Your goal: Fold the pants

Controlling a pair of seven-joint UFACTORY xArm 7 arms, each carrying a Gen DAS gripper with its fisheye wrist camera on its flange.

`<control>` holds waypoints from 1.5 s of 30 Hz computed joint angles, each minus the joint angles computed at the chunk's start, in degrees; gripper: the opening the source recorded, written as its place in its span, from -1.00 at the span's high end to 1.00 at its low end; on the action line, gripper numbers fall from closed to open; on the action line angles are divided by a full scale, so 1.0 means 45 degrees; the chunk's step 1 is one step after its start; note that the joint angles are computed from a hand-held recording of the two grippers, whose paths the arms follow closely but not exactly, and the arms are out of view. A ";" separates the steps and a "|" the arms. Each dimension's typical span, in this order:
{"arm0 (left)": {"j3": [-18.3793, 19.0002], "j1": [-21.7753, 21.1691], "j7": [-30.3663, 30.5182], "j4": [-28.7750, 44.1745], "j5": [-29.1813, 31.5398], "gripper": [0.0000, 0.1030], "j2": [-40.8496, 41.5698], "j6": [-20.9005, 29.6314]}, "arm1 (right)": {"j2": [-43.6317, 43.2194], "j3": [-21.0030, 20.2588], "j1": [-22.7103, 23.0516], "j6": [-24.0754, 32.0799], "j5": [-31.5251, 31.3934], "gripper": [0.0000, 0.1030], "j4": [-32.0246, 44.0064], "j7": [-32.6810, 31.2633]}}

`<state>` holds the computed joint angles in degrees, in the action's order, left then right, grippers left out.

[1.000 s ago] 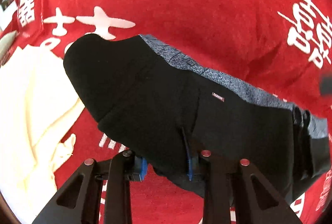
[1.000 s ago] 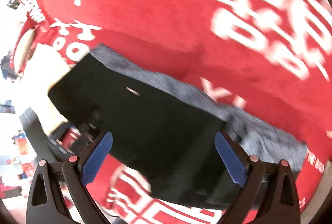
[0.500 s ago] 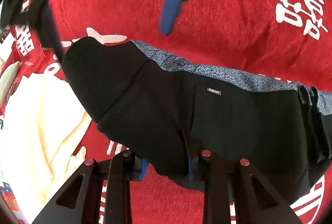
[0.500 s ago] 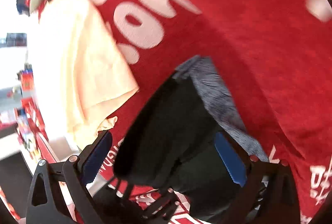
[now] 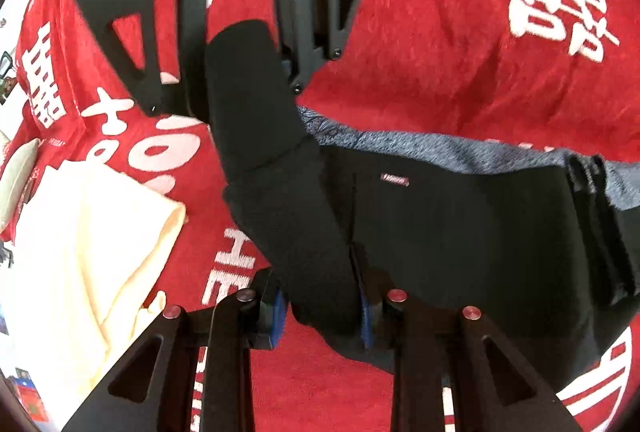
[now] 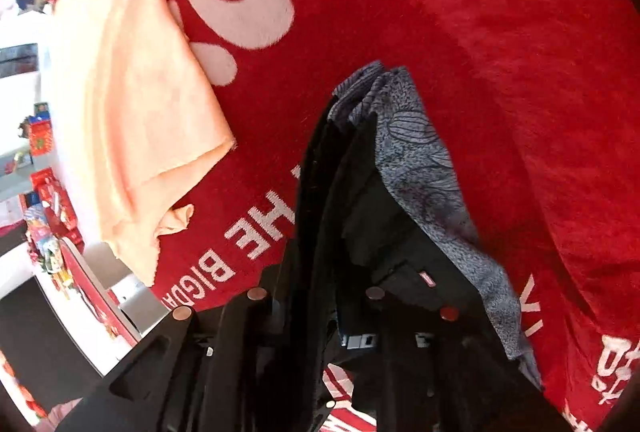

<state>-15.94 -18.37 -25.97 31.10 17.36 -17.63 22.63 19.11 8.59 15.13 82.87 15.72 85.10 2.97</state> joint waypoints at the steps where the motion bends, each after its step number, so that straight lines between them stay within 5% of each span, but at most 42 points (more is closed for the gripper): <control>1: 0.0095 -0.0111 0.0127 0.0035 -0.0175 0.43 -0.0099 0.0030 | -0.0594 -0.0047 -0.0170 -0.0454 0.0330 0.68 -0.0652 -0.0122; 11: 0.0125 -0.1084 0.1144 0.0712 -0.1527 0.43 -0.1181 0.0461 | -0.5023 -0.0911 -0.1369 -0.2553 0.3121 0.69 -0.4603 -0.1765; 17: -0.0214 -0.2187 0.1908 0.1649 -0.2579 0.43 -0.1658 0.1145 | -0.8707 -0.2448 -0.2109 -0.2610 0.4697 0.68 -0.7127 -0.2878; 23: -0.1086 -0.3239 0.2040 0.3086 -0.3102 0.43 -0.1022 0.1687 | -1.2861 -0.4419 -0.3475 -0.1947 0.4552 0.68 -0.9642 -0.2980; 28: -0.2417 -0.3906 0.1471 0.4502 -0.2022 0.43 0.0463 0.2052 | -1.5656 -0.6365 -0.5447 -0.0701 0.3389 0.69 -1.1204 -0.2828; 35: -0.3271 -0.5263 -0.0097 0.6487 0.0590 0.43 0.3340 0.3100 | -1.6576 -0.9046 -0.8333 0.0627 0.1639 0.69 -1.2389 -0.3961; 45: -0.2351 -0.7805 -0.1773 0.7889 0.3201 0.38 0.5805 0.4407 | -1.3812 -1.0824 -1.1078 0.0266 0.0442 0.64 -1.2908 -0.6892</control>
<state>-26.52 -53.49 -33.95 66.60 31.76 8.50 42.46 -43.05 -40.12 -34.72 84.07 17.71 27.01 -28.05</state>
